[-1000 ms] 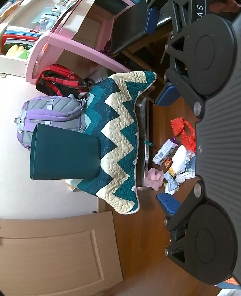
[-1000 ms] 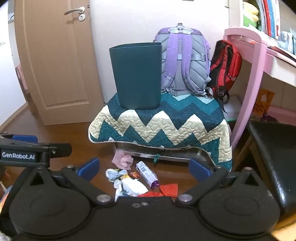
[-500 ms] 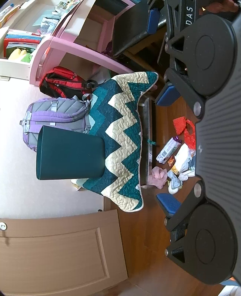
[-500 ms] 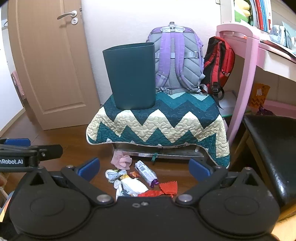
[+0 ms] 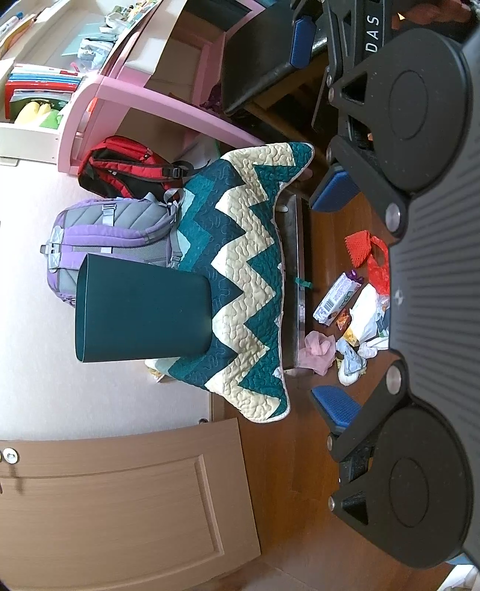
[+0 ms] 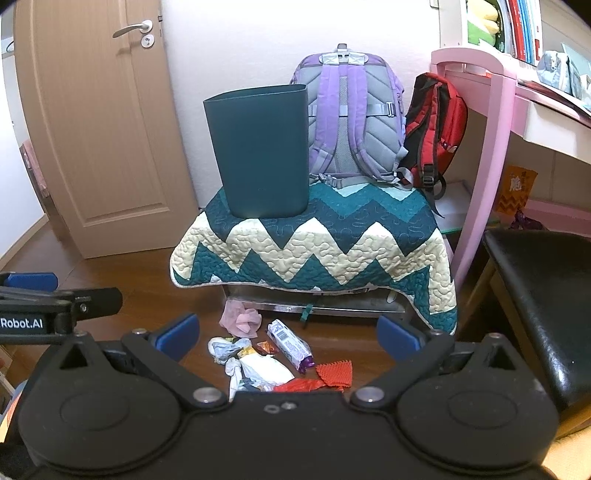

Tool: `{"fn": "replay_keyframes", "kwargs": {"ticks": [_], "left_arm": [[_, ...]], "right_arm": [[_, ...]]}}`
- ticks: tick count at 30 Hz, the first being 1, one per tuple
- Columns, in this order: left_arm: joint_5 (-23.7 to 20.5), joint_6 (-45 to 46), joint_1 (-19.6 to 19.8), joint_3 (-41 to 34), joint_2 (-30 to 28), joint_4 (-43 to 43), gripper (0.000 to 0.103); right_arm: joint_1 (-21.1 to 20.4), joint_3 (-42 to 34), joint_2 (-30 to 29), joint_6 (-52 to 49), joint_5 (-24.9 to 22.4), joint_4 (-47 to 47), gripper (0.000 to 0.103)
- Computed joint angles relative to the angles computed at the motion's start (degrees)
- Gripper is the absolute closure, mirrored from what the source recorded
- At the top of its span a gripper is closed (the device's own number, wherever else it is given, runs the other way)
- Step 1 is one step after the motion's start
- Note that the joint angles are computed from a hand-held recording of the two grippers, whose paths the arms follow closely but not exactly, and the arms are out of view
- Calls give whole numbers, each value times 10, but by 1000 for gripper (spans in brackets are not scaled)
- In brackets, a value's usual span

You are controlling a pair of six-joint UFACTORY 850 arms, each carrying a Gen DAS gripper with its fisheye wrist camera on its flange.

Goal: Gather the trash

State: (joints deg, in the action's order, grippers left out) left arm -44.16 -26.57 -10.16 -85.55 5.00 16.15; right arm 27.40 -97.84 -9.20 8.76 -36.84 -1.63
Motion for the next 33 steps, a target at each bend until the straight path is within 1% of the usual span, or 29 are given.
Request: {"fn": "replay_keyframes", "kwargs": {"ticks": [12,22,33], "left_arm": [[-3,5,2,-4,-2,-7,2],[4,10,7,6,3,-21,2],[-1,15,10,-5,-4,-30,2]], "right_arm": [[1,-3,-3,4,-2,-1,1],[-1,-4,-3,-3,-6,1,1],[-1,-10,-6,-1,-7,-5,1]]}}
